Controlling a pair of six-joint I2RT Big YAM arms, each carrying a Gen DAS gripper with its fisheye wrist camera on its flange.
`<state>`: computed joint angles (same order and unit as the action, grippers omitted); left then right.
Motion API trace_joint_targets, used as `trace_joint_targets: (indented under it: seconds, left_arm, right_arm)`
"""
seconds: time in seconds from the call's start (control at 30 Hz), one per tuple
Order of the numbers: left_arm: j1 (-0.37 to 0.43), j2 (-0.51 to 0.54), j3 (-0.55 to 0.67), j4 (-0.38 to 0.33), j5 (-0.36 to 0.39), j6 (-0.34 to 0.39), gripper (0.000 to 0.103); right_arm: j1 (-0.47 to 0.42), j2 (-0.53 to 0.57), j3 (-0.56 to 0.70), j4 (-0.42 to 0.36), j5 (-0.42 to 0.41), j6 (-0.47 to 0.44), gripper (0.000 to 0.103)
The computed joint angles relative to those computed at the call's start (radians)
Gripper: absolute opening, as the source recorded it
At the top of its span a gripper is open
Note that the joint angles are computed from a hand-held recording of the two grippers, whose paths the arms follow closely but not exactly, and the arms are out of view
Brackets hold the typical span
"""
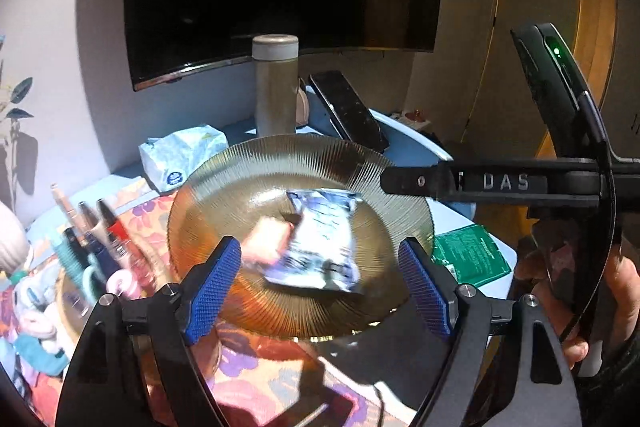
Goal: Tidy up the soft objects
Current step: 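Open the left tool over the bowl while the right tool drops the snack bag in, then move both open tools back to the pile on the floral table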
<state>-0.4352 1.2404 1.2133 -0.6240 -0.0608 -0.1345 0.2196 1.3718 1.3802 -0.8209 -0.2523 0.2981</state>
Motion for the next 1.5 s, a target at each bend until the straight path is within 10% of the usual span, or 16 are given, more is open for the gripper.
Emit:
trace_joint_targets:
  seconds: [0.33,0.63,1.1,1.5]
  left_arm:
    - [0.013,-0.238,-0.133,-0.065,-0.112,-0.053,0.080]
    - [0.277,-0.498,-0.238,-0.210,-0.135,-0.104,0.080]
    - [1.181,-0.540,-0.353,-0.225,0.357,0.067,0.080]
    - [1.202,-0.234,-0.273,-0.107,0.520,0.067,0.080]
  right_arm:
    - [0.151,-0.122,-0.066,-0.012,0.019,-0.075,0.069]
    - [0.402,-0.099,0.003,0.003,0.048,-0.128,0.073]
    - [0.636,0.170,0.186,-0.053,0.119,-0.129,0.073]
    - [0.716,0.422,0.451,-0.079,0.085,-0.178,0.073]
